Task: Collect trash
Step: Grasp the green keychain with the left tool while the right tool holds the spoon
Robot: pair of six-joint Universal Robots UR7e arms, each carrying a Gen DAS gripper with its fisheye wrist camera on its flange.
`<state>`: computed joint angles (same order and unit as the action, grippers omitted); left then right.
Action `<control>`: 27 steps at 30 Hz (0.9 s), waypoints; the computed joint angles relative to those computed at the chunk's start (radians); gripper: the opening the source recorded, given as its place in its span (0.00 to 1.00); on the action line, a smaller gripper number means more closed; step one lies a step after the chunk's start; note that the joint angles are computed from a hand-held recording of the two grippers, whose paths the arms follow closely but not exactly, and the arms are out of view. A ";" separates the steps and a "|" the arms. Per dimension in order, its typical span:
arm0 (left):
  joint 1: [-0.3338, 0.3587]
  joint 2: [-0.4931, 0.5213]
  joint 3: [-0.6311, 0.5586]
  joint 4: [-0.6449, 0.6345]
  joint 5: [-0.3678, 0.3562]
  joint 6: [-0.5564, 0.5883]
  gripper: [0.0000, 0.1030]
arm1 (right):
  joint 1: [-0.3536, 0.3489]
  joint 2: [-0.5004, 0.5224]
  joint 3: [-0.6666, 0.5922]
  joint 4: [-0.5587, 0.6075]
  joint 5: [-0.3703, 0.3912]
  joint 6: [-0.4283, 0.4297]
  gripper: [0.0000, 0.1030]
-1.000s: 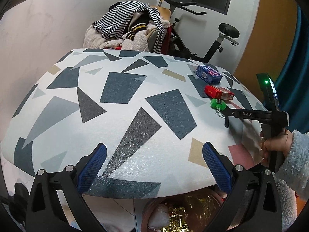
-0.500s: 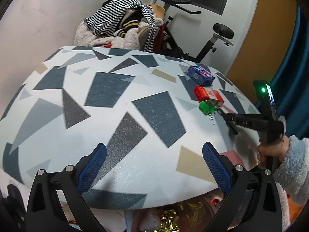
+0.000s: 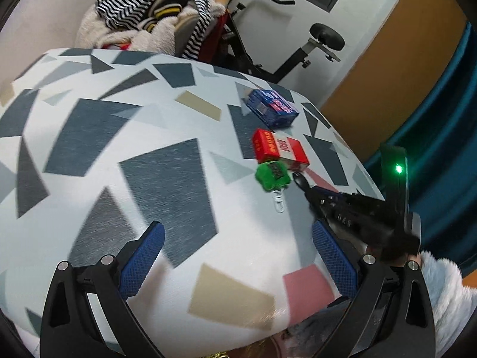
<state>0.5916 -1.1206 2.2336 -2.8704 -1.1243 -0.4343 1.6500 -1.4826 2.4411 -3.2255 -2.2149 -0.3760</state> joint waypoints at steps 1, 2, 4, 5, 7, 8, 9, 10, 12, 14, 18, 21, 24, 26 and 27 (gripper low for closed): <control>0.002 0.017 -0.014 0.000 -0.006 0.008 0.94 | 0.002 0.003 0.009 -0.024 -0.002 -0.019 0.13; 0.004 0.037 -0.029 0.002 -0.011 0.018 0.90 | 0.001 0.009 0.013 -0.042 -0.003 -0.031 0.13; 0.009 0.068 -0.054 0.010 -0.020 0.036 0.83 | 0.002 0.031 0.030 -0.119 -0.004 -0.078 0.13; 0.014 0.085 -0.069 0.018 -0.021 0.036 0.82 | -0.005 0.025 0.033 -0.120 0.011 -0.076 0.14; 0.026 0.109 -0.089 0.019 -0.034 0.023 0.81 | -0.027 -0.002 0.037 -0.093 0.056 -0.055 0.13; 0.034 0.121 -0.100 0.018 -0.044 0.013 0.81 | -0.038 -0.018 0.038 -0.077 0.079 -0.047 0.13; 0.040 0.129 -0.107 0.019 -0.049 0.007 0.80 | -0.053 -0.039 0.043 -0.063 0.112 -0.041 0.13; 0.046 0.143 -0.121 0.022 -0.056 0.002 0.79 | -0.068 -0.061 0.053 -0.061 0.139 -0.040 0.13; 0.055 0.162 -0.142 0.030 -0.066 0.006 0.76 | -0.084 -0.091 0.069 -0.072 0.173 -0.043 0.13; 0.064 0.193 -0.173 0.043 -0.081 0.007 0.75 | -0.104 -0.140 0.089 -0.078 0.213 -0.039 0.13; 0.089 0.257 -0.243 0.059 -0.107 -0.043 0.75 | -0.118 -0.196 0.107 -0.072 0.243 -0.031 0.13; 0.096 0.301 -0.296 0.081 -0.109 -0.061 0.71 | -0.125 -0.234 0.113 -0.049 0.256 -0.028 0.13; 0.085 0.331 -0.340 0.128 -0.070 -0.040 0.69 | -0.138 -0.279 0.119 -0.020 0.276 -0.021 0.13; 0.078 0.347 -0.359 0.145 -0.051 -0.031 0.69 | -0.147 -0.305 0.120 0.004 0.291 -0.013 0.13; 0.074 0.353 -0.365 0.150 -0.040 -0.027 0.69 | -0.147 -0.309 0.119 0.012 0.291 -0.010 0.13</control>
<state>0.6661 -0.7675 1.8687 -2.7199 -1.1641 -0.4618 1.5028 -1.7920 2.5600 -3.2139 -1.9244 -0.3862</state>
